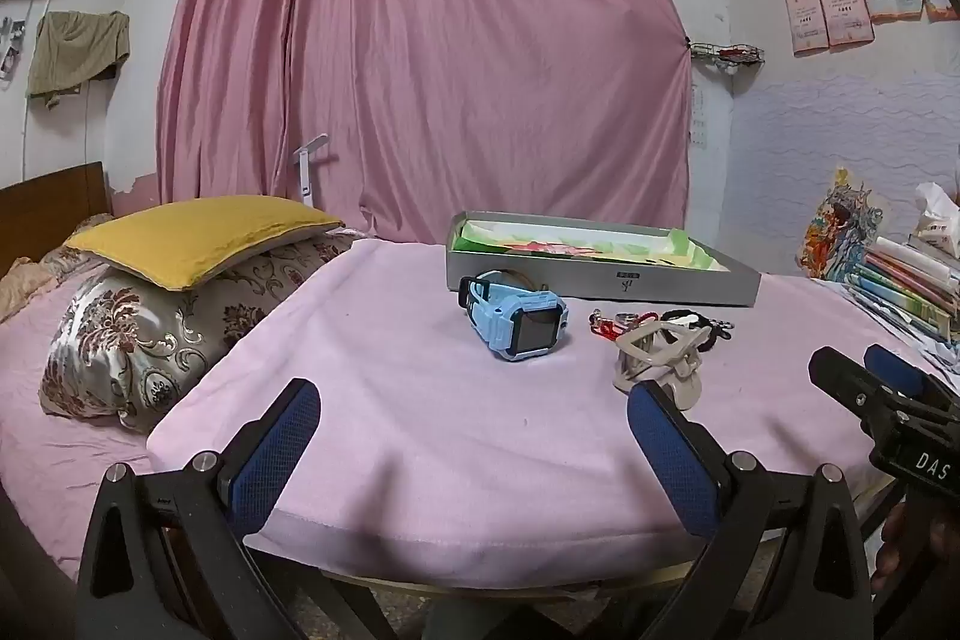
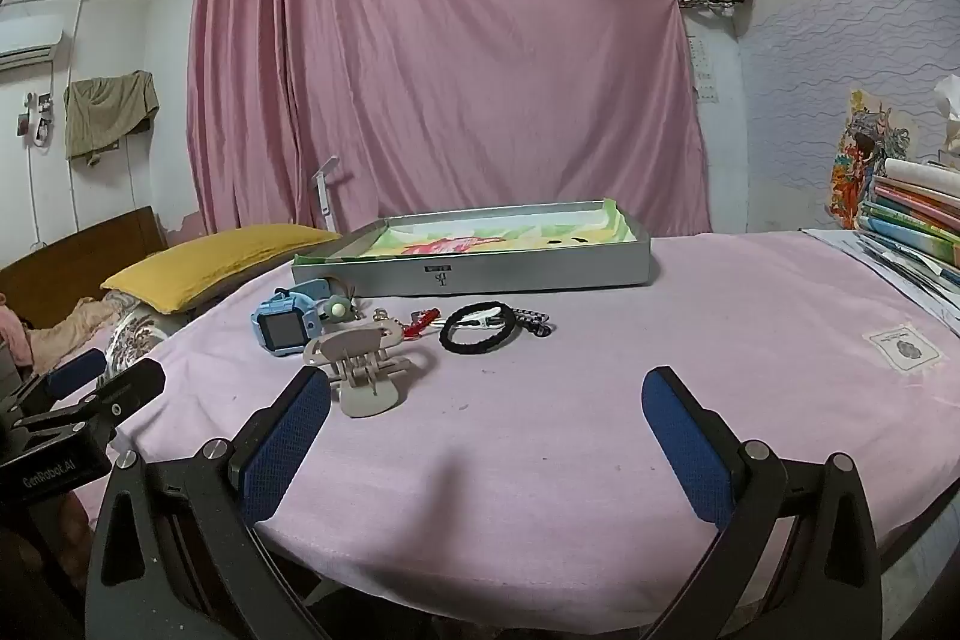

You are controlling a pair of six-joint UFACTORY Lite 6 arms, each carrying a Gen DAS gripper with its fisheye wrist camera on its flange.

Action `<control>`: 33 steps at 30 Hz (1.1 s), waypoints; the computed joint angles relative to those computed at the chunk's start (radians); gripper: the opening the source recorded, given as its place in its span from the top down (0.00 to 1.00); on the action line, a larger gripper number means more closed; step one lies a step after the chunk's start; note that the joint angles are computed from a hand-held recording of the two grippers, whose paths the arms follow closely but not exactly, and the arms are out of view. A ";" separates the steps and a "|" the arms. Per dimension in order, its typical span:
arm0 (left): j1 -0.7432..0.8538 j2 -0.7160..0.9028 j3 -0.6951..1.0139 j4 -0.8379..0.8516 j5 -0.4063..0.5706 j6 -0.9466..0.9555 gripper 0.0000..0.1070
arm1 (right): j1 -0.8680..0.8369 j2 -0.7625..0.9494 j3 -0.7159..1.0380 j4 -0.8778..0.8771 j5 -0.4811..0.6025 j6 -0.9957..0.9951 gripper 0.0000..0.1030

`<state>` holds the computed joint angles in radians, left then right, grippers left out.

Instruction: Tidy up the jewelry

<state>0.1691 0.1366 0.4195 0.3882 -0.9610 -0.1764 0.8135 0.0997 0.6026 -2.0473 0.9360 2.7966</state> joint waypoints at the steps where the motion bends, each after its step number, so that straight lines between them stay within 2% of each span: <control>1: 0.000 -0.001 0.000 0.002 0.003 -0.002 0.04 | 0.000 0.000 0.000 0.001 -0.001 -0.002 0.01; 33: 0.010 -0.012 -0.005 0.020 0.012 -0.010 0.04 | 0.002 -0.012 -0.005 0.011 -0.006 -0.013 0.01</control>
<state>0.1788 0.1242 0.4146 0.4083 -0.9493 -0.1861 0.8156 0.0882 0.5974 -2.0366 0.9303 2.7832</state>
